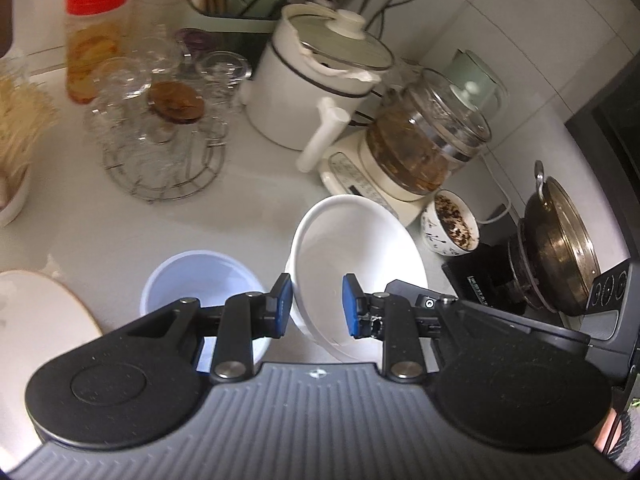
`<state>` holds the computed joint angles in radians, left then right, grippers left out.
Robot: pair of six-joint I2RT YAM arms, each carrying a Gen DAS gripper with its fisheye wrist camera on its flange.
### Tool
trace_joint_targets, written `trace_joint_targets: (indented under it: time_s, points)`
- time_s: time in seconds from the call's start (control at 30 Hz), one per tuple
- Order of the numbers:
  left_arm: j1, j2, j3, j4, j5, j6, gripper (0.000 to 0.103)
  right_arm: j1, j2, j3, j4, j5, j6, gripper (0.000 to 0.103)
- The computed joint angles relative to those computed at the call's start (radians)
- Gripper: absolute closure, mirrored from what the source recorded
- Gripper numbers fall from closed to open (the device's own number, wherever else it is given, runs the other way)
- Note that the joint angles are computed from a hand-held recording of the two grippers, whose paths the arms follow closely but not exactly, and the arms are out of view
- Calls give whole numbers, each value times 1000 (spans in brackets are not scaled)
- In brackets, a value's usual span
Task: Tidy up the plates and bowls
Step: 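Carry the ceramic bowl with the right gripper over the nested plastic bowls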
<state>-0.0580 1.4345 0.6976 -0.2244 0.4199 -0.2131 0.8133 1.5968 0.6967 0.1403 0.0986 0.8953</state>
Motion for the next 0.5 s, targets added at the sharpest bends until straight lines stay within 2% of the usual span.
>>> trace_joint_targets:
  time_s: [0.27, 0.5]
  points:
    - [123, -72, -62, -28, 17, 26, 73, 47, 91, 108, -6, -21, -31, 92]
    - [209, -93, -118, 7, 32, 22, 73, 67, 168, 198, -45, -50, -71, 92]
